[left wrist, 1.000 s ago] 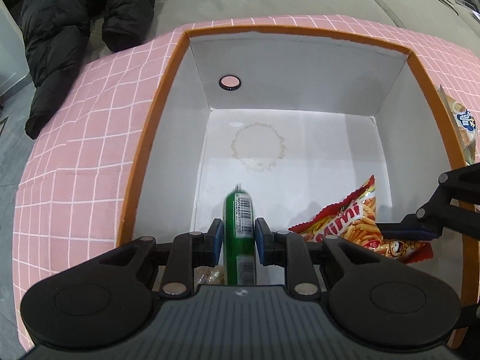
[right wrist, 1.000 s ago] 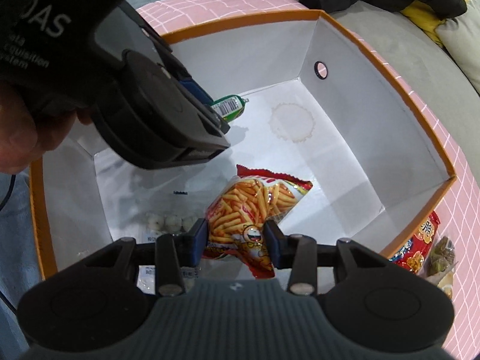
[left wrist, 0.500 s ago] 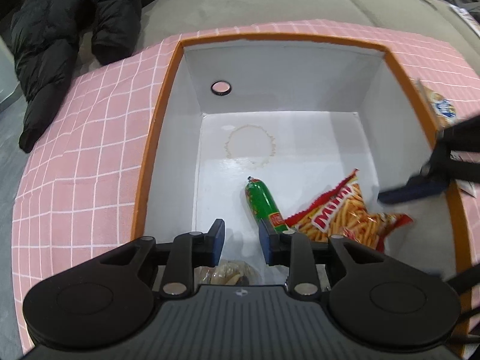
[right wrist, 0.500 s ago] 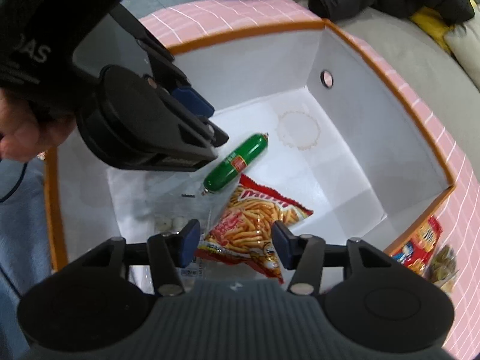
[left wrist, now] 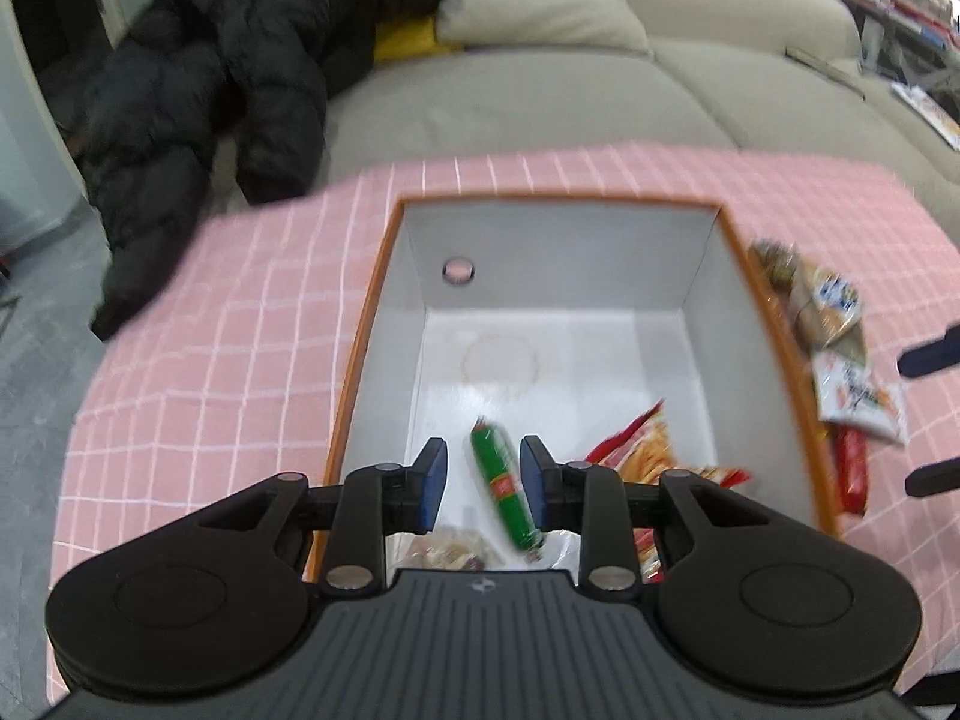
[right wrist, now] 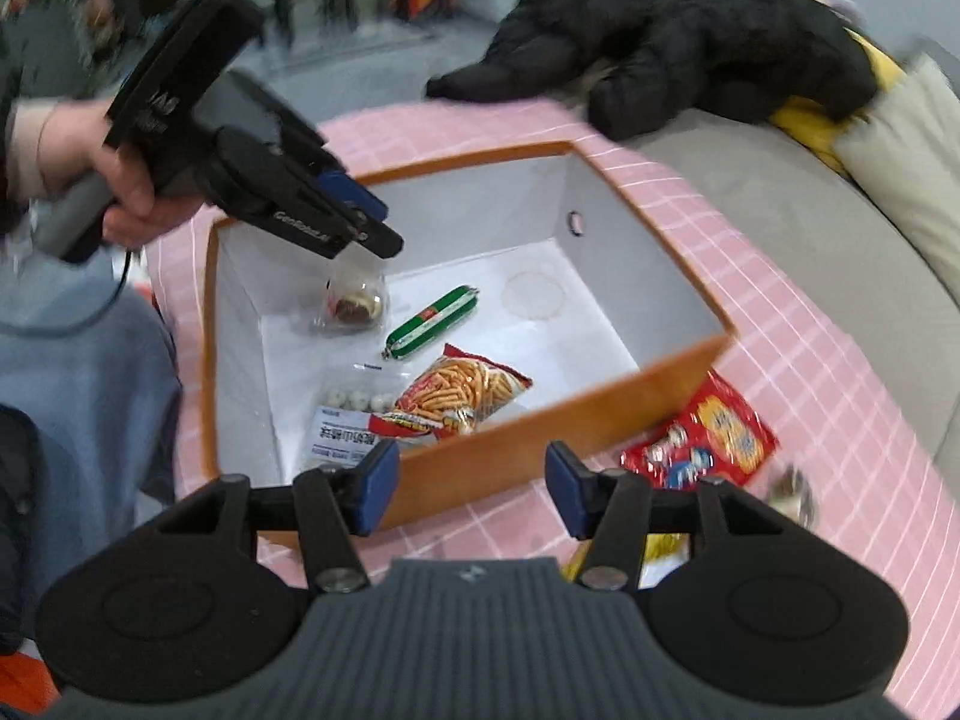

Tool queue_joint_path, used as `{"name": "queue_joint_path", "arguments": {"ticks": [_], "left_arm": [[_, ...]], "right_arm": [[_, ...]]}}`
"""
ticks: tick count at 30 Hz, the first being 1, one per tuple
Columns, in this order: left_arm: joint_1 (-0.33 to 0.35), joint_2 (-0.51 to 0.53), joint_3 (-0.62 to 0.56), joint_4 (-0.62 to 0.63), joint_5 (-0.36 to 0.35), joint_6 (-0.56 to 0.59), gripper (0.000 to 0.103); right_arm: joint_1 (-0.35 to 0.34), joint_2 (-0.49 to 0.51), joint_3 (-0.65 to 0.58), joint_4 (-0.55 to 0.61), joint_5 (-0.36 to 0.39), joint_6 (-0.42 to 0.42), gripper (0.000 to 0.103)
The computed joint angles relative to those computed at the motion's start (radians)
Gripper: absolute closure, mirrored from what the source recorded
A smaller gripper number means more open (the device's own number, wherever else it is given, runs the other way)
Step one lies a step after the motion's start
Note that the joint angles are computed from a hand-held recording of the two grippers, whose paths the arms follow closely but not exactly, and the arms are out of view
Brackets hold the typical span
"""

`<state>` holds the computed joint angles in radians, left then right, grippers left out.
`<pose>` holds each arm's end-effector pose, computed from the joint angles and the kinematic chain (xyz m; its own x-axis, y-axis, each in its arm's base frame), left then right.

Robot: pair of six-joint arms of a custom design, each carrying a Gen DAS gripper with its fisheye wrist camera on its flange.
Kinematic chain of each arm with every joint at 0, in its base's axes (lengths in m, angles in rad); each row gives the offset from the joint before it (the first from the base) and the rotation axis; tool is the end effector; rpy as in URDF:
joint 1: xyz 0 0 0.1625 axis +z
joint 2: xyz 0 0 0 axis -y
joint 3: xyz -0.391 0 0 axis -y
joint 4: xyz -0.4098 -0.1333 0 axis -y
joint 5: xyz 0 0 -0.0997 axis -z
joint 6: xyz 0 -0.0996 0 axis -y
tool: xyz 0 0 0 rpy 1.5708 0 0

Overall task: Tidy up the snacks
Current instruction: 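Move both tools back from the box toward the remaining snacks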

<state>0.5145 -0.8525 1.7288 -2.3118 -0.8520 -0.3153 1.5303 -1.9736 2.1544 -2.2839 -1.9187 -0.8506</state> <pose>-0.4316 -0.4725 0.0543 -0.5461 0.5132 -0.6621 0.7292 0.6803 -0.0741 0.0837 -0.3870 0.4184 -0.6411 -0.5080 0.5752 -0.6778 0.7264 -0.1139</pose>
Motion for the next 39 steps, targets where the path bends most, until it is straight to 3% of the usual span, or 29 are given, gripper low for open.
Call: {"name": "queue_joint_path", "arguments": {"ticks": [6,16,22,27,34,39], "left_arm": [[-0.095,0.003,0.020,-0.061,0.010,-0.064,0.068],[-0.205,0.061,0.010,-0.150,-0.081,-0.173,0.068],[-0.238,0.110,0.006,-0.184,-0.115,-0.227,0.068],[-0.261,0.159,-0.001,-0.198,-0.131,-0.279,0.067],[-0.256,0.222,-0.033,-0.160,-0.159,-0.300,0.067],[-0.235,0.258,-0.052,-0.137,-0.172,-0.308,0.067]], "right_arm": [[-0.104,-0.212,0.127,-0.088,0.063,0.053,0.051],[-0.253,-0.487,0.264,-0.211,0.122,0.159,0.051],[-0.367,-0.617,0.333,-0.277,0.174,0.189,0.047],[-0.484,-0.714,0.376,-0.260,0.242,0.179,0.047],[-0.618,-0.740,0.401,-0.244,0.335,0.090,0.040],[-0.634,-0.658,0.411,-0.317,0.320,-0.008,0.040]]}}
